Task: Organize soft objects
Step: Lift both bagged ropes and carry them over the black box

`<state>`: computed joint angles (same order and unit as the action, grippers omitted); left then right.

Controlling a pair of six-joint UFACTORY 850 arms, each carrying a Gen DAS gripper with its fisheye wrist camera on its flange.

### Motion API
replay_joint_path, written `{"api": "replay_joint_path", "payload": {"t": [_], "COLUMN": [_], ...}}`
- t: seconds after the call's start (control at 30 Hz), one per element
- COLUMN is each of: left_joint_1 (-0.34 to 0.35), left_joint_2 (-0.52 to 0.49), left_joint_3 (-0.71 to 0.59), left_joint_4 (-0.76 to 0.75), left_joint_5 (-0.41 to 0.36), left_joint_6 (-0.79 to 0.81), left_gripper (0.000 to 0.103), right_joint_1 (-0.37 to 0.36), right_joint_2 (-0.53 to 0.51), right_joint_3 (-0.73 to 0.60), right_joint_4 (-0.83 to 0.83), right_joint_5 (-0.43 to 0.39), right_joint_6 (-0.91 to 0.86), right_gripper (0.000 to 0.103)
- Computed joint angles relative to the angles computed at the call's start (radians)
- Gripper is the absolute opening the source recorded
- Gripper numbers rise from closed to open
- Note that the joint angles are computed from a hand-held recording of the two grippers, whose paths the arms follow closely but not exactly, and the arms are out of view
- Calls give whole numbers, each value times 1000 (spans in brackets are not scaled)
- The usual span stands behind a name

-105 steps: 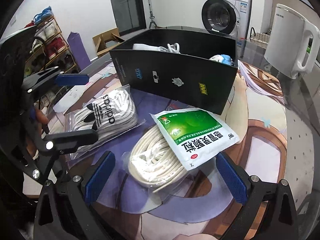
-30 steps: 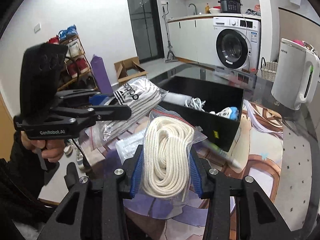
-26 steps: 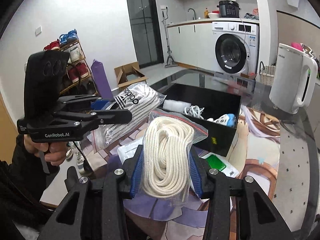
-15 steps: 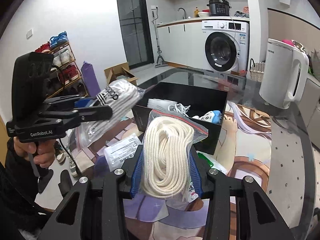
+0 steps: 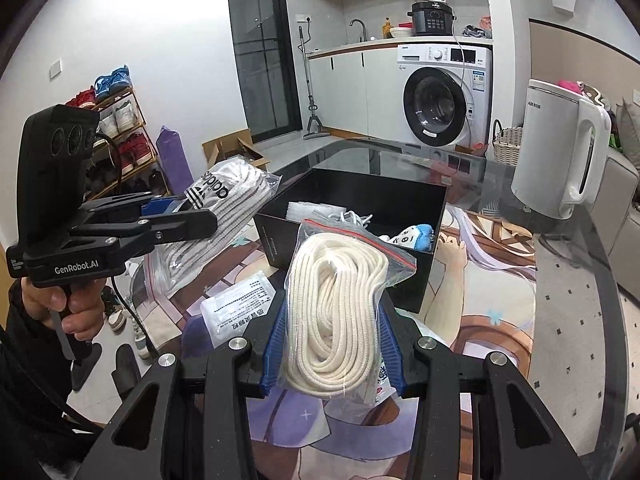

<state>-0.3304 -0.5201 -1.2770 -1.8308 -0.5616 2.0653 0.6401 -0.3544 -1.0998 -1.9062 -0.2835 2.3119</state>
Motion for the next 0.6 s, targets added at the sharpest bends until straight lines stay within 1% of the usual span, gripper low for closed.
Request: {"api": "replay_joint_path", "payload": {"t": [0.6], "left_joint_1": [-4], "left_joint_2": [3], "left_joint_3": [4], "left_joint_4": [-45], "left_joint_5": [7], "left_joint_6": [39], "left_gripper": [38], "right_joint_1": [1], "right_joint_2": [6], "right_joint_3": [8], "right_joint_4": [12], "right_joint_5": [-20], "right_joint_6": [-5], "right_gripper": [42]}}
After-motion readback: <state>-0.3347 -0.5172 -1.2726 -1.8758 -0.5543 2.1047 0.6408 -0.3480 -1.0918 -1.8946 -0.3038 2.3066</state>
